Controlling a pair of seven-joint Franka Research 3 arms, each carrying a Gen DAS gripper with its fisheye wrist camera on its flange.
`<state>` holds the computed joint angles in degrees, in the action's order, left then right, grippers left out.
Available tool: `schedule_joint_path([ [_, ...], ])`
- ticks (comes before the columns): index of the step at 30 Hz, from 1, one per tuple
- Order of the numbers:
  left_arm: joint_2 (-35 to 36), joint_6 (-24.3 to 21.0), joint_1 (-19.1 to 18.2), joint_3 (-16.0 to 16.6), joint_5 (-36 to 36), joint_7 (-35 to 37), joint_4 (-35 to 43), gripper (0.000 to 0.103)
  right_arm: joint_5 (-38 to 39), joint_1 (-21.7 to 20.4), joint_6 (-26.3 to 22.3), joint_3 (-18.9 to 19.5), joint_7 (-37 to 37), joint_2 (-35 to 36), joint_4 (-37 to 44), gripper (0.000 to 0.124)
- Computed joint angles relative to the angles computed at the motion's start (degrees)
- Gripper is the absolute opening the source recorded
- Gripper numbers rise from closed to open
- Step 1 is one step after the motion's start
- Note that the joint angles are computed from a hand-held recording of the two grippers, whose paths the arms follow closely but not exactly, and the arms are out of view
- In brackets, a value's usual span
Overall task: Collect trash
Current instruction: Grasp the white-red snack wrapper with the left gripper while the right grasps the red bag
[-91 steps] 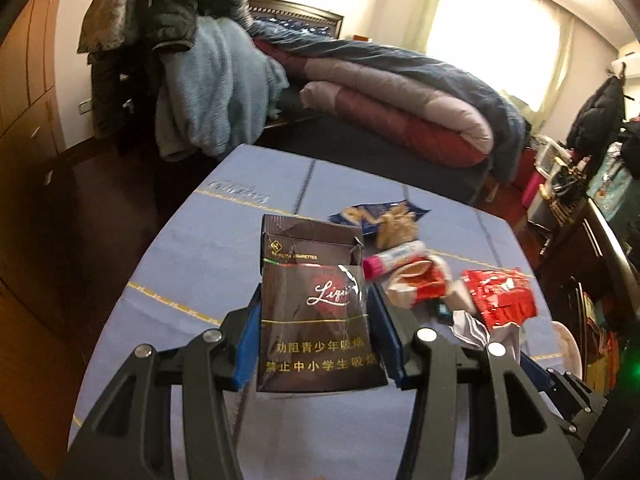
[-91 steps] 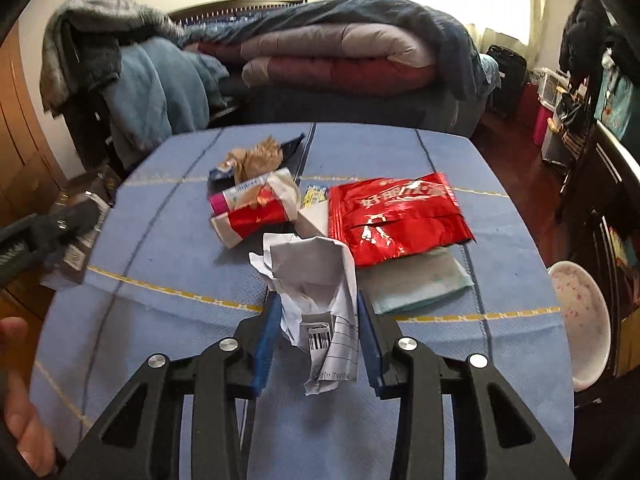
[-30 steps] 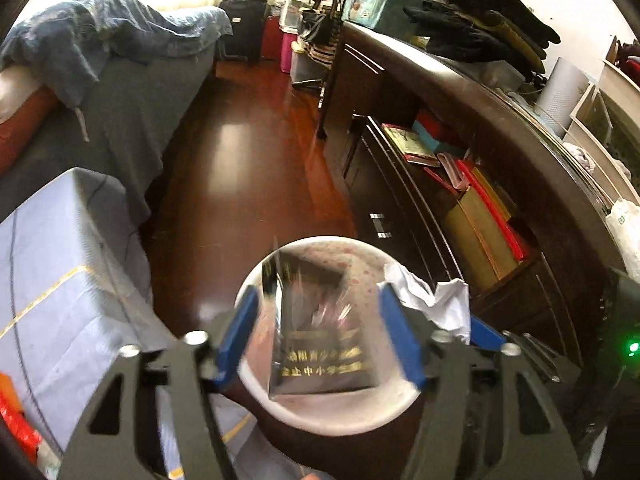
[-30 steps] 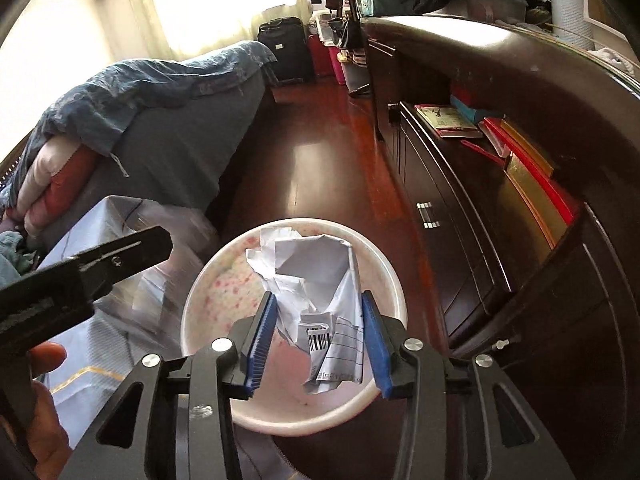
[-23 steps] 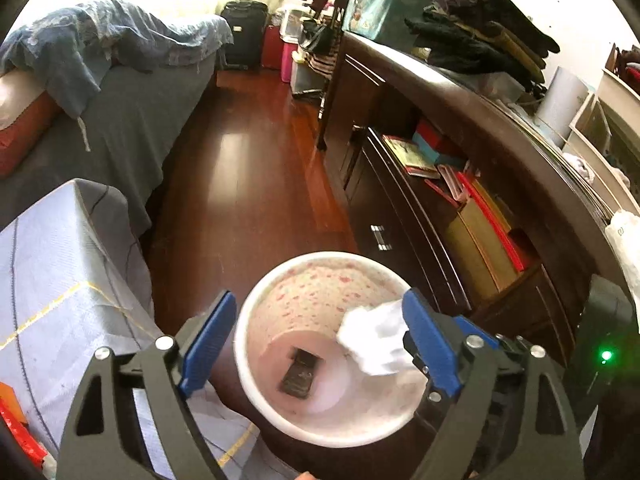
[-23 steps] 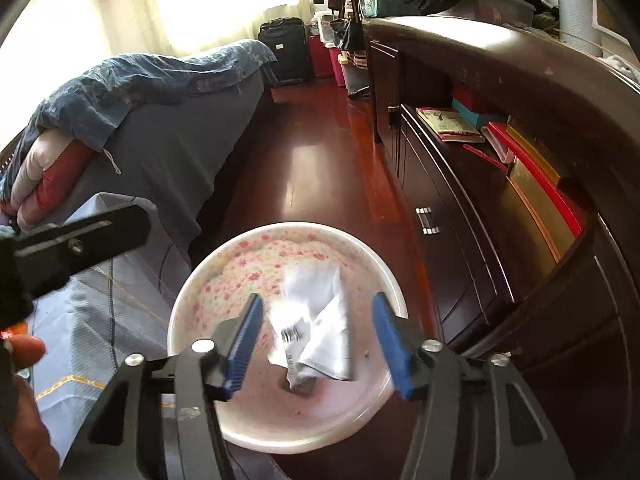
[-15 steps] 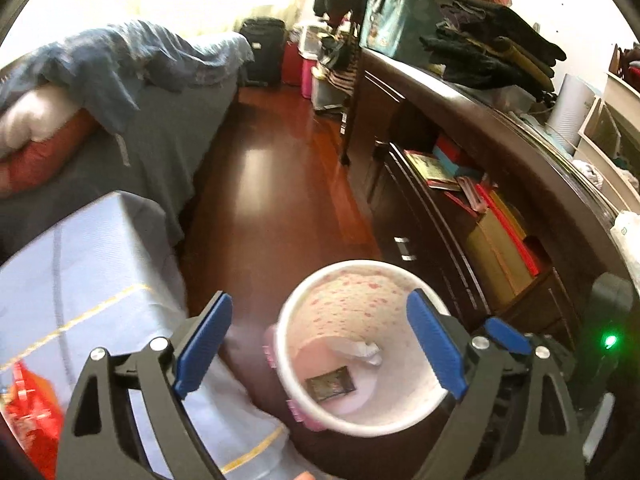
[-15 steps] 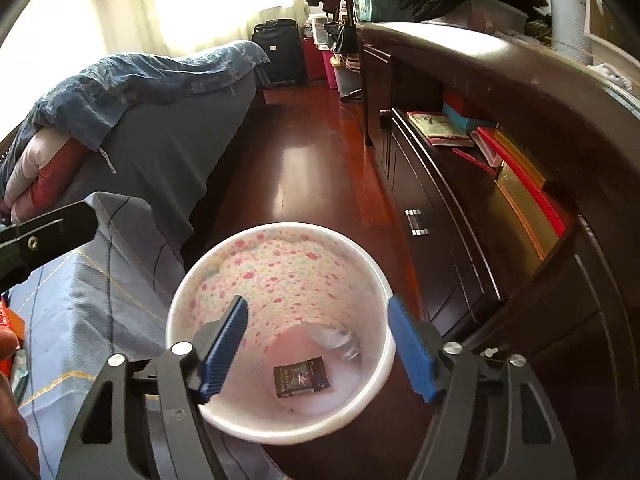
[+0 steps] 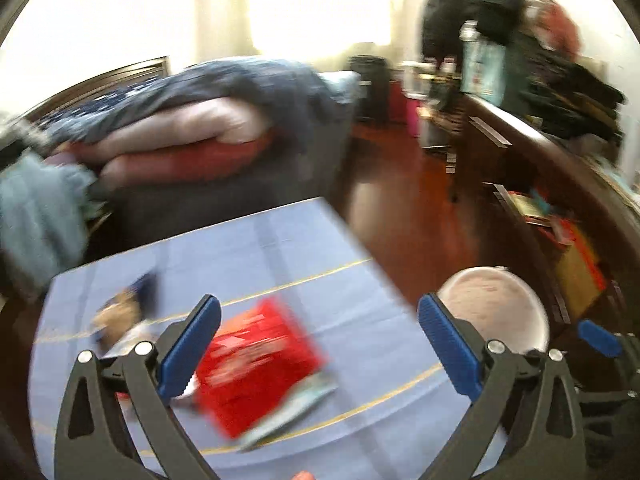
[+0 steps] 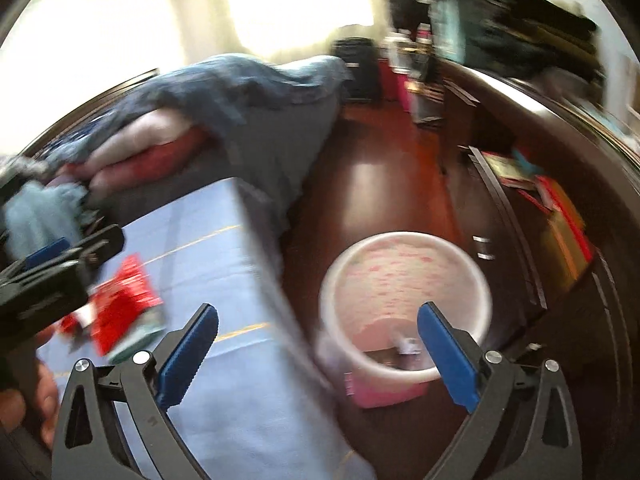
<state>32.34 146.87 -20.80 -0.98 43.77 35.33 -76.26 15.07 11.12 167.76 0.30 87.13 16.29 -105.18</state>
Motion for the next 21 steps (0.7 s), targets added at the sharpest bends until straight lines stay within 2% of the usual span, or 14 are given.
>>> schedule_joint_path([
  [3,-5.0,-0.4,1.2,1.7,1.3,-5.3,-7.3,0.099,1.0,0.4,-0.7,2.4,-3.3,-0.5,0.2,0.099],
  [6,-7.9,-2.4,3.8,1.7,1.0,-9.8,-11.9,0.099,1.6,1.3,-1.6,3.5,-5.7,-0.4,0.9,0.099],
  [12,-11.5,0.6,9.4,1.0,-0.5,-20.9,-20.4,0.099,0.2,4.2,-3.4,3.5,-6.6,0.2,2.1,0.099],
  [17,-8.0,1.6,12.7,-0.8,-6.3,-19.7,-19.0,0.099,-2.3,6.8,-4.1,2.6,-5.1,1.3,3.2,0.099],
  [19,-6.6,1.3,12.7,-0.9,-7.2,-18.5,-17.6,0.089,-4.1,7.9,-4.7,1.8,-3.6,2.3,4.5,0.099],
  [20,-6.3,1.4,12.7,-0.8,-7.6,-18.1,-17.6,0.068,-5.0,8.4,-5.0,1.4,-2.7,2.6,5.0,0.099],
  [21,-6.4,2.0,12.6,-0.7,-7.7,-18.2,-18.2,0.069,-5.5,8.6,-5.3,1.3,-2.2,3.0,5.5,0.099],
])
